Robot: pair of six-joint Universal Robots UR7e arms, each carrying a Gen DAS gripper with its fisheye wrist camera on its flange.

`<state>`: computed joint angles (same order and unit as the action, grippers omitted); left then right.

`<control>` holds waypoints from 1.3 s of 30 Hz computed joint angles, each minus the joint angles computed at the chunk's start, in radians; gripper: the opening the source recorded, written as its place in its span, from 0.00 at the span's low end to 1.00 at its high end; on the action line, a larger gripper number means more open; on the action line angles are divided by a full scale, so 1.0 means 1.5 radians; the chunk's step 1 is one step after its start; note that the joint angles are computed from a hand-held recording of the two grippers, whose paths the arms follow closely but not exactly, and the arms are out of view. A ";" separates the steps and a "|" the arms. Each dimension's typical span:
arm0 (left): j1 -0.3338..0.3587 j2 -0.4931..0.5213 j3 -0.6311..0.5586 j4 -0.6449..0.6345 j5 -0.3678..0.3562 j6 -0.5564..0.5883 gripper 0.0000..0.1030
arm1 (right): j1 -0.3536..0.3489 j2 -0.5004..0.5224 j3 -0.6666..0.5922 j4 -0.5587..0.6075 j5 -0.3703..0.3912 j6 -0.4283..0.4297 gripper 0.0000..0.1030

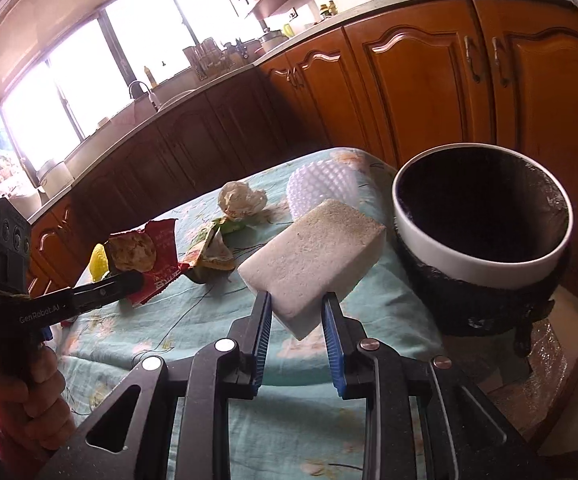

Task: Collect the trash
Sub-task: 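Carry the red bag with the left gripper while the right carries the foam block over the bin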

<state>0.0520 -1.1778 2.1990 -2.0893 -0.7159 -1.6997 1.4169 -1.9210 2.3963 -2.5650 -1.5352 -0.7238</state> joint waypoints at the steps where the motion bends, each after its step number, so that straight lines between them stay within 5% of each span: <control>1: 0.008 0.009 -0.005 -0.016 0.002 0.019 0.00 | -0.005 -0.002 -0.004 -0.001 0.001 -0.001 0.25; 15: 0.083 0.124 -0.079 -0.204 0.011 0.247 0.00 | -0.075 -0.011 -0.058 0.000 0.032 -0.009 0.25; 39: 0.217 0.313 -0.276 -0.347 -0.023 0.536 0.00 | -0.066 0.076 -0.133 -0.040 -0.046 -0.010 0.26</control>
<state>0.3781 -0.7078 1.7845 -2.6100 -0.7508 -0.8953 1.3175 -1.8073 2.1970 -2.6248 -1.6035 -0.7388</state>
